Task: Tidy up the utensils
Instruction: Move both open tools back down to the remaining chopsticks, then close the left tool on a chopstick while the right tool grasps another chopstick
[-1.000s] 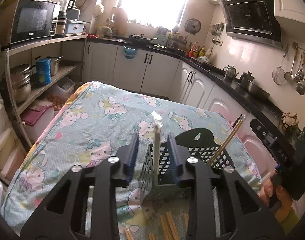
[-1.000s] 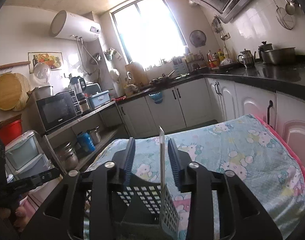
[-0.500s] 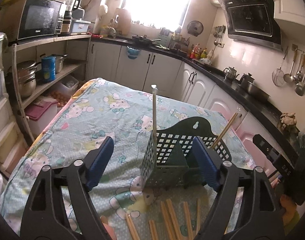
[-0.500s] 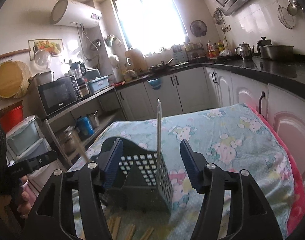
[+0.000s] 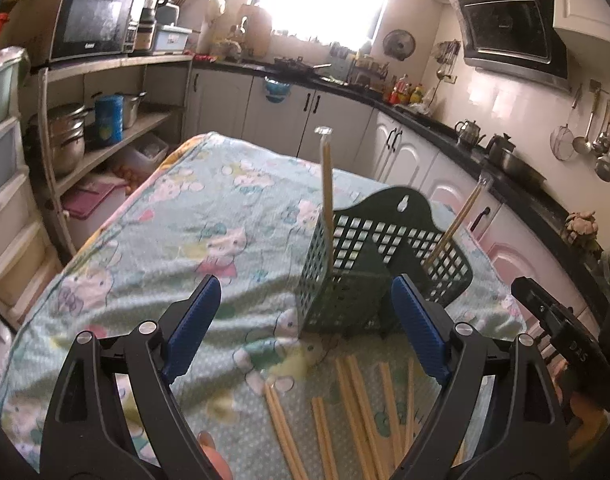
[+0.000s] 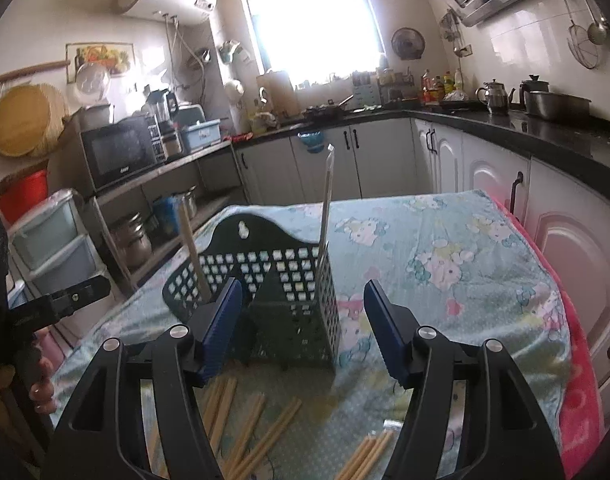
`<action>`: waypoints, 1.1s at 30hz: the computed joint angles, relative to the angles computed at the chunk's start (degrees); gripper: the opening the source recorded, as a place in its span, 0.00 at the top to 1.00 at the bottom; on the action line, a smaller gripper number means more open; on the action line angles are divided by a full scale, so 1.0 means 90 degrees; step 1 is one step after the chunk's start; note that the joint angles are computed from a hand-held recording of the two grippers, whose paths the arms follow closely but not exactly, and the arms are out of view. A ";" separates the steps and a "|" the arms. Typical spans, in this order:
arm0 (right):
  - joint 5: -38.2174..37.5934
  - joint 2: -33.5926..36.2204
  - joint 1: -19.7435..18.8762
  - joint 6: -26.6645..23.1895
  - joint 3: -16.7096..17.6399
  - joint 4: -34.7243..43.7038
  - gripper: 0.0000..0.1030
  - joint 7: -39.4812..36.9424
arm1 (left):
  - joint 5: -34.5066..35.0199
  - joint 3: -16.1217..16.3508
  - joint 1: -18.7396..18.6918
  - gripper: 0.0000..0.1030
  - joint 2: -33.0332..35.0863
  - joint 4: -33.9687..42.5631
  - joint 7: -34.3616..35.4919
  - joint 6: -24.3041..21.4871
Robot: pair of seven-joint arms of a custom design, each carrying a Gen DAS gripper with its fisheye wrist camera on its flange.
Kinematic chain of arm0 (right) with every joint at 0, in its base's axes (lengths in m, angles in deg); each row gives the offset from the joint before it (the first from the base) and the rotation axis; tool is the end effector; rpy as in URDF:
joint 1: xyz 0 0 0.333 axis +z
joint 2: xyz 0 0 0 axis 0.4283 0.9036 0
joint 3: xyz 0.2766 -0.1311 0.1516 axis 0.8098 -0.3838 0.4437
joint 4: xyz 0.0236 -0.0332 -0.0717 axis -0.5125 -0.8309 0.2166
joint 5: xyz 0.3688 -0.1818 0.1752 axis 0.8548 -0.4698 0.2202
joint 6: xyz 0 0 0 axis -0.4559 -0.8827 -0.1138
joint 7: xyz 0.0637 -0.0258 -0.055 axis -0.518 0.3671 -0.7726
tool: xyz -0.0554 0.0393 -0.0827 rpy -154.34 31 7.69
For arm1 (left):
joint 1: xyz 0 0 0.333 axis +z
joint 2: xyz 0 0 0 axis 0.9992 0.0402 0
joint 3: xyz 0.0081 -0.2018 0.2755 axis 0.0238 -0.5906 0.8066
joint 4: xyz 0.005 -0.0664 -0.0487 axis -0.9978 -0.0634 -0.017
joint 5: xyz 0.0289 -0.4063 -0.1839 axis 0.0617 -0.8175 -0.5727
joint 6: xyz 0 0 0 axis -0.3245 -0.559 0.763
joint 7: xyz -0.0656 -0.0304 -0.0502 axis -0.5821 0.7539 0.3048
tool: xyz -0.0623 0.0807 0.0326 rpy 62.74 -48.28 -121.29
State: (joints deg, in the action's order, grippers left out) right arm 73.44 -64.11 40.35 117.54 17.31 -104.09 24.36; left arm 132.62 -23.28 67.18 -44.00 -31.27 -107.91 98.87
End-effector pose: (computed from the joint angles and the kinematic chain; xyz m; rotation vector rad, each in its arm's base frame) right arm 0.6045 0.1619 0.4809 -1.7478 0.9820 -0.3544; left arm 0.4498 -0.3962 0.5283 -1.9889 1.1637 -0.9403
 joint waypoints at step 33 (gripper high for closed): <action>-0.4860 0.0754 0.0171 0.0057 0.0336 -0.0286 0.41 0.3933 | -0.1573 0.0111 -0.0088 0.41 0.0154 -0.0963 0.0433 0.1051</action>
